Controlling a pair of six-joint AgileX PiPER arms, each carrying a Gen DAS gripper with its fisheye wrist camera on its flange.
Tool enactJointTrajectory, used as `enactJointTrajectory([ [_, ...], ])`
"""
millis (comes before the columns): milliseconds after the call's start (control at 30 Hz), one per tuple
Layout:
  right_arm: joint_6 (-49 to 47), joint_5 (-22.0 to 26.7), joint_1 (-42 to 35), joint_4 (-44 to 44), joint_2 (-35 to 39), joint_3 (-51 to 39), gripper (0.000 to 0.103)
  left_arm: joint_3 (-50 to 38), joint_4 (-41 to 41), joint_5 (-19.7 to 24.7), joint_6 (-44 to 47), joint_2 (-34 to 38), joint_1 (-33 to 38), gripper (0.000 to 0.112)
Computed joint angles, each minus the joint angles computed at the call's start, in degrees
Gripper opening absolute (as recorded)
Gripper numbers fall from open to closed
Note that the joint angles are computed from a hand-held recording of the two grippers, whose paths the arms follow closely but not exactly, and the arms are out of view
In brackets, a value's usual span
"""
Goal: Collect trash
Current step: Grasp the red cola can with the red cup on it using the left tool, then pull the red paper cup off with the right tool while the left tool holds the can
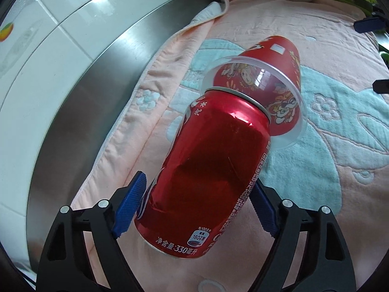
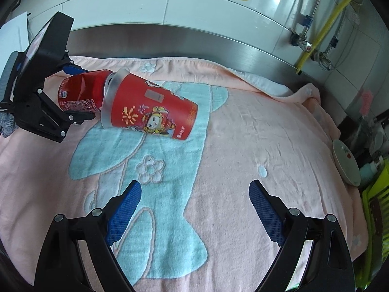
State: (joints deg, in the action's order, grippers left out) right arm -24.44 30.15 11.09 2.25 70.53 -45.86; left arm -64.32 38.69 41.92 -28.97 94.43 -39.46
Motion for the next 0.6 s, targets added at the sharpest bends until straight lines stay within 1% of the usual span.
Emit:
enactJointTrajectory([
  [100,-0.23,-0.58,1.80,-1.46,1.80,-1.30,0.087,0.97,-1.76,0.83,-1.74,-1.84,-0.16,0.078],
  [133,-0.66,-0.79,2.17,-1.67,2.38,-1.75,0.087,0.99,-1.78,2.17,-2.97,-2.21,-0.46,0.077],
  [200,-2.62,-0.53,3.28,-2.08,4.45,-3.43,0.087,1.81,-3.22,2.89,-4.09,-3.85,-0.34,0.076],
  [233,-1.96,-1.16,4.32,-4.21,5.41,-3.99,0.087,2.43,-3.42,3.04,-4.72,-4.73,-0.42,0.076],
  [300,-4.32,-1.15,5.08,-4.27,7.47,-5.65,0.087,3.51,-3.02,3.97,-6.65,-6.57,-0.81,0.075],
  [367,-5.32,-1.80,6.06,-5.53,9.75,-7.37,0.087,4.32,-3.34,4.36,-7.58,-8.10,-0.80,0.075],
  [400,-7.90,-1.68,5.96,-4.09,10.77,-8.35,0.087,4.47,-3.46,4.46,-8.05,-8.58,-0.51,0.075],
  [533,-12.24,-2.87,7.49,-4.42,14.63,-10.91,0.087,5.99,-6.73,3.66,-8.97,-11.20,1.62,0.074],
  [600,-10.87,-4.26,9.17,-8.31,16.18,-11.31,0.087,6.75,-7.13,3.97,-9.67,-12.08,1.83,0.074],
])
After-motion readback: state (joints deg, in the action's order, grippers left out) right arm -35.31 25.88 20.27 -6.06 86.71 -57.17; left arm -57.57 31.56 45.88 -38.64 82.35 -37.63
